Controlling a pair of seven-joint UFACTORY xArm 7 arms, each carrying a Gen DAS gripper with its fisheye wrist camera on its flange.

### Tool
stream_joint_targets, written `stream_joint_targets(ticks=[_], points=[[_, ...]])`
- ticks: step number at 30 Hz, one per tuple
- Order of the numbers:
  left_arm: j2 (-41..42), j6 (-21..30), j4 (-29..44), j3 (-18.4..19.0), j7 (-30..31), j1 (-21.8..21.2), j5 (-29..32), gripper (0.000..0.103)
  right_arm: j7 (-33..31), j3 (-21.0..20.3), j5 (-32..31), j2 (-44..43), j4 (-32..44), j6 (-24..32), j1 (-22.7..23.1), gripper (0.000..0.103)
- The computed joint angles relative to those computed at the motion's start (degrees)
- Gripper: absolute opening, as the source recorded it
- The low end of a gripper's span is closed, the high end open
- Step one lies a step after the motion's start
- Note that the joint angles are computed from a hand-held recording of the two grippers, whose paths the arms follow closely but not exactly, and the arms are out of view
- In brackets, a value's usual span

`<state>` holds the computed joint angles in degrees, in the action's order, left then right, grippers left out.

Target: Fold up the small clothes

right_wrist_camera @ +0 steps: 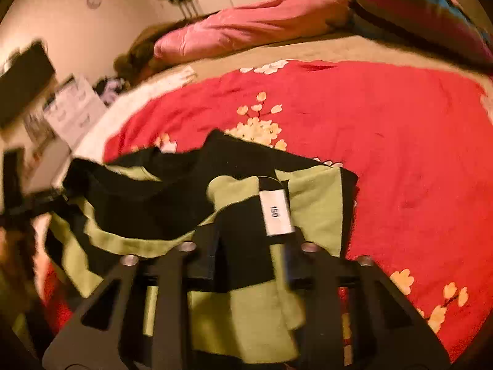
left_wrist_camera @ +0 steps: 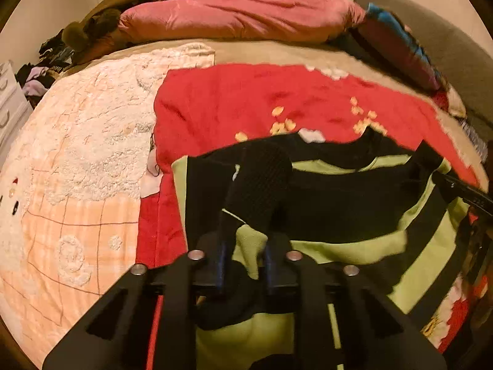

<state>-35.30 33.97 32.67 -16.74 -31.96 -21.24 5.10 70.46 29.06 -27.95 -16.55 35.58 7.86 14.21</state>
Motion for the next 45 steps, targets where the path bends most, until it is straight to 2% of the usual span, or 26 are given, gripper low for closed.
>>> stream_joint_targets(ticks=[4, 6, 8, 13, 15, 17, 19, 20, 22, 23, 27, 30, 36, 38, 40, 45], points=[[-4.18, -5.63, -3.48, 2.64, -1.29, -1.15, -3.76, 0.009, 4.37, 1.13, 2.92, -3.43, -4.72, -9.94, -3.89, 0.005], [-5.06, -8.24, -4.35, 3.76, -2.14, -1.26, -5.81, 0.009, 7.39, 4.13, 6.03, -5.68, -8.08, -17.11, -8.28, 0.005], [-4.59, -9.60, -4.14, 4.09, -2.60, -0.76, -6.69, 0.009, 8.11, 6.53, 9.25, -6.90, -10.16, -21.62, -11.26, 0.005], [1.66, -11.04, 0.15, 1.34, -4.45, 3.13, -4.18, 0.009, 5.22, 12.93, 12.93, -9.13, -8.28, -14.24, -15.18, 0.005], [4.22, -11.07, 1.79, 0.14, -6.13, 4.76, -2.67, 0.009, 3.81, 14.18, 13.87, -9.88, -7.78, -12.44, -15.96, 0.008], [5.72, -11.21, 2.70, -0.72, -7.85, 5.97, -0.96, 0.010, 3.43, 15.91, 14.43, -11.31, -7.66, -11.19, -17.55, 0.016], [7.27, -10.13, 3.63, -2.34, -10.74, 8.11, 1.65, 0.012, 2.69, 16.55, 14.28, -11.64, -7.24, -9.39, -18.10, 0.048], [8.31, -9.59, 3.86, -2.42, -11.87, 8.41, 2.25, 0.014, 2.58, 16.73, 14.02, -11.42, -7.03, -8.39, -18.53, 0.050], [9.41, -9.00, 3.65, 0.14, -11.03, 6.22, 0.66, 0.027, 3.01, 15.79, 13.75, -10.99, -7.19, -6.74, -17.70, 0.054], [8.93, -7.93, 3.40, -0.41, -12.38, 6.99, 1.77, 0.033, 3.27, 15.11, 13.59, -10.72, -7.24, -5.94, -17.18, 0.054], [3.40, -7.74, 0.02, 0.86, -14.44, 6.47, 1.79, 0.050, 4.96, 15.32, 10.09, -13.86, -6.43, -1.18, -17.58, 0.066], [-2.57, -5.71, -2.64, 1.37, -13.71, 5.59, 1.72, 0.051, 5.38, 15.21, 7.29, -15.14, -5.49, -0.05, -17.67, 0.072], [-15.79, -0.07, -8.93, 3.15, -13.06, 2.64, -2.70, 0.056, 5.42, 13.21, 4.33, -13.44, -3.94, 2.14, -15.20, 0.075], [-19.91, 1.98, -10.74, 2.89, -13.14, 1.61, -3.86, 0.057, 5.71, 12.14, 3.84, -13.33, -3.88, 2.74, -13.95, 0.077], [-24.34, 4.11, -12.91, 2.43, -13.47, -0.23, -5.38, 0.065, 5.81, 10.67, 3.69, -13.52, -4.16, 3.03, -12.24, 0.078], [-30.51, 8.81, -15.91, 0.75, -14.03, -3.76, -7.53, 0.067, 5.05, 7.15, 4.14, -13.06, -4.24, 4.97, -7.94, 0.078]])
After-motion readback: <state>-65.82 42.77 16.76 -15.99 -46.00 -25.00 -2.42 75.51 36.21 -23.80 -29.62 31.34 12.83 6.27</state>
